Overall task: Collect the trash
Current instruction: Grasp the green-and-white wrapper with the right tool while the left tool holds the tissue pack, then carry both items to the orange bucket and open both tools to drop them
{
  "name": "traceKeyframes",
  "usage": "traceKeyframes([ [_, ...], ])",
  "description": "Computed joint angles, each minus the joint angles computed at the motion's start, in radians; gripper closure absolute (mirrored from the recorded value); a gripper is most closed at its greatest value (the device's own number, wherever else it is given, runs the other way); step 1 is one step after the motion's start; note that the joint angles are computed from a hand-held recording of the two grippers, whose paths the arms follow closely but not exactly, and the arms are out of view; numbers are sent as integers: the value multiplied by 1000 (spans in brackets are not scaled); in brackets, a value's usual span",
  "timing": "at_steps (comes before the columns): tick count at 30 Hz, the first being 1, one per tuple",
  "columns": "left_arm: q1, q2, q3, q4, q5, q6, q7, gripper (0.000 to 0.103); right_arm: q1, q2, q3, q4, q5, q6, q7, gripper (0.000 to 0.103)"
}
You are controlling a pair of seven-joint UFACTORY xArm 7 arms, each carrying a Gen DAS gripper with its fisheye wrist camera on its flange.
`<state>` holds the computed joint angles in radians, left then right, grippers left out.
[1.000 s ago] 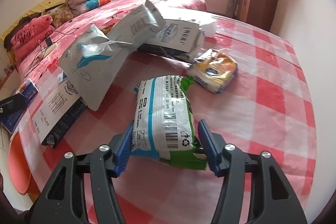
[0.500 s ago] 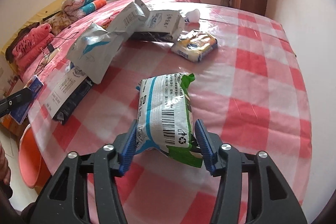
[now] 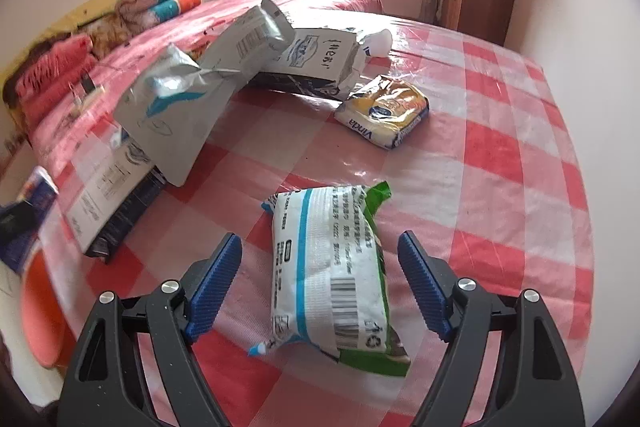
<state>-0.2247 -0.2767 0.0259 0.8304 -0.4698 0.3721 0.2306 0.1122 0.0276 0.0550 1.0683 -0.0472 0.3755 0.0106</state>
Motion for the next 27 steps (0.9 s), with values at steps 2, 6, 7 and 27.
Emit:
traceKeyframes([
  [2, 0, -3, 3, -3, -3, 1, 3, 50, 4, 6, -3, 4, -66, 9, 46, 48],
  [6, -3, -8, 11, -12, -16, 3, 13, 50, 1, -2, -4, -10, -69, -5, 46, 56],
  [7, -3, -8, 12, -14, -19, 4, 16, 50, 0, -6, -3, -14, -58, -9, 38, 58],
  [27, 20, -118, 53, -99, -36, -11, 46, 50, 73, -111, 5, -17, 416, 20, -282, 59],
])
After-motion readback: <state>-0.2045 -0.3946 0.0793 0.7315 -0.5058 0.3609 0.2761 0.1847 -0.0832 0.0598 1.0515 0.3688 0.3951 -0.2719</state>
